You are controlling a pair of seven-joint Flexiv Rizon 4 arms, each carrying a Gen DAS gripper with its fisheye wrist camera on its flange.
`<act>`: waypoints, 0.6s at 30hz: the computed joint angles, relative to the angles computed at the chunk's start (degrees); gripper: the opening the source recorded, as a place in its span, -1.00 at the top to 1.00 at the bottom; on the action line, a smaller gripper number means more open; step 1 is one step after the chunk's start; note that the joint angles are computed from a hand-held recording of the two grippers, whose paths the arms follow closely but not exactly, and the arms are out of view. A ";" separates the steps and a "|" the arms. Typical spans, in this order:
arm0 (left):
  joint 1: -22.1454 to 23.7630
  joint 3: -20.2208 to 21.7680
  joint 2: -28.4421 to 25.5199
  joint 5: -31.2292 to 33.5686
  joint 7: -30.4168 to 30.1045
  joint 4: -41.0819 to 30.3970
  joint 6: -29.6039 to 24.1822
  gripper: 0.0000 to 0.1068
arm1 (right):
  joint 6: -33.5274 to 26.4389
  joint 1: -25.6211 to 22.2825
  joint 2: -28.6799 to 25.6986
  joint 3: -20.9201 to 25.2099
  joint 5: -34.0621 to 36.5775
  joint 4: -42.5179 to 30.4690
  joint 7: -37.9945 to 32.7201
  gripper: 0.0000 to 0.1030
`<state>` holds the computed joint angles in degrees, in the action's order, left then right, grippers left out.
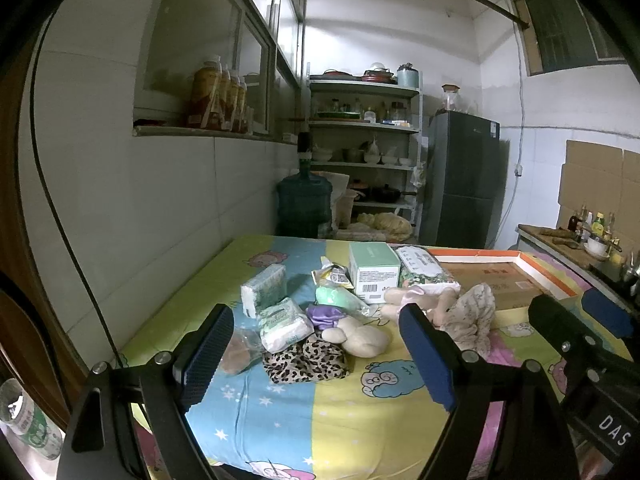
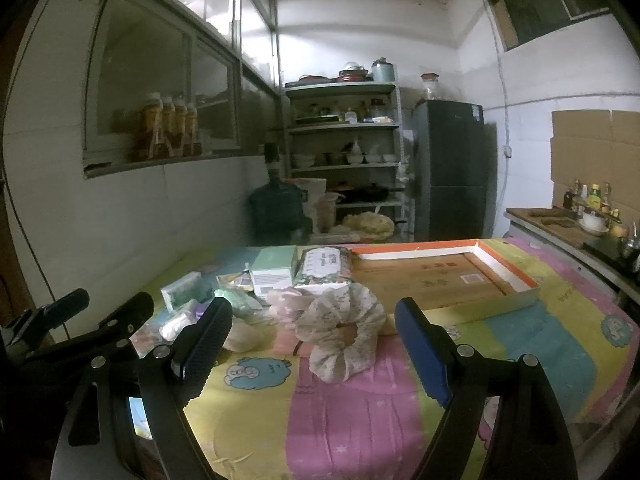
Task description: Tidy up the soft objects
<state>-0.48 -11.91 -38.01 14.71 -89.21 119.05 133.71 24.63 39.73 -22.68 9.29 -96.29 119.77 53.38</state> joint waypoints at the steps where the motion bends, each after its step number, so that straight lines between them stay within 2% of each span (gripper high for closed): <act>1: 0.02 0.10 0.03 0.04 0.02 0.15 0.13 -0.59 | 0.02 0.02 -0.02 0.01 -0.02 -0.03 0.00 -0.65; 18: 0.52 -0.02 0.97 0.85 -0.93 1.08 0.32 -0.59 | 0.04 0.11 -0.11 -0.01 -0.16 -0.15 0.08 -0.65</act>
<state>0.04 -11.94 -37.04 15.56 -90.14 120.13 134.03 24.68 39.84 -22.78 9.28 -96.45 119.62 53.47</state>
